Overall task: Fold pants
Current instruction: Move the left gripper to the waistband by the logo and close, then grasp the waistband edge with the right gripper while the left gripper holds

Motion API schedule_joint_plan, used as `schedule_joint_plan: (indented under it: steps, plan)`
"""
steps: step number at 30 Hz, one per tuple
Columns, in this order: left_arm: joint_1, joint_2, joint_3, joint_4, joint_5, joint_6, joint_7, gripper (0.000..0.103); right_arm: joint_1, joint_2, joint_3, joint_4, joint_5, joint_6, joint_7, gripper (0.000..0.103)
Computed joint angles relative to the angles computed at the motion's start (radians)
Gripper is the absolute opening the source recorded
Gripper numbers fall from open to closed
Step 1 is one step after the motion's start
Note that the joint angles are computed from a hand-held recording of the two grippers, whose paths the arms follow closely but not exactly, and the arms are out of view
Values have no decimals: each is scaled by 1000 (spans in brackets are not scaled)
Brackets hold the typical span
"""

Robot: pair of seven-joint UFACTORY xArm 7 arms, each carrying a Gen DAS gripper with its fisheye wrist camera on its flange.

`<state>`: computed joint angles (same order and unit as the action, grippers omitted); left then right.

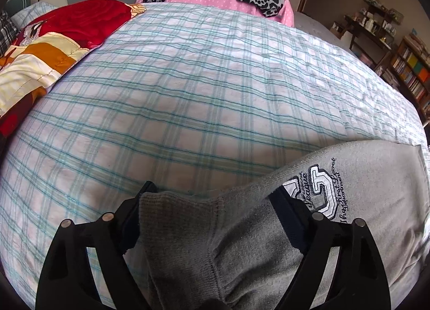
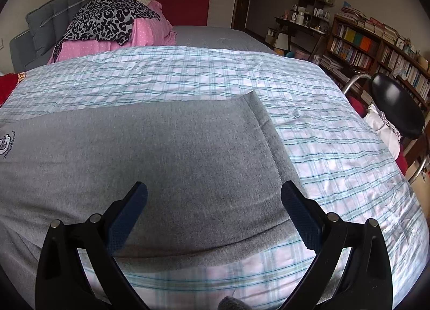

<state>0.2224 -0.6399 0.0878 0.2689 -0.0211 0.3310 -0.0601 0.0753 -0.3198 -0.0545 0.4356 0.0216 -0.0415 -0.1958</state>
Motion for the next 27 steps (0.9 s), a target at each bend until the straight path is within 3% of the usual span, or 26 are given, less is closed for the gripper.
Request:
schedule_joint_plan:
  steps: [4,6,9,12,16,24,27]
  plan:
    - [-44,-9,41,-10,-36,-17,37,59,52,109,-88,111,40,11,-44,100]
    - [-63,-15,59,-17,-58,-29,55,46,107,169,-154,182,116,34,-103,100]
    - [-74,-28,63,-28,-83,-42,67,40,140,265,-193,299,259,69,-217,100]
    - [-61,-31,40,-36,-80,-55,63,39,112,364,-169,431,437,150,-349,100]
    - [-50,-24,23,-38,-73,-69,51,40,30,486,-109,595,523,267,-371,100]
    - [-47,-9,20,-41,-66,-92,43,41,-89,643,4,781,507,341,-316,100]
    - [-47,-7,21,-40,-64,-94,42,41,-101,691,15,832,437,357,-258,100]
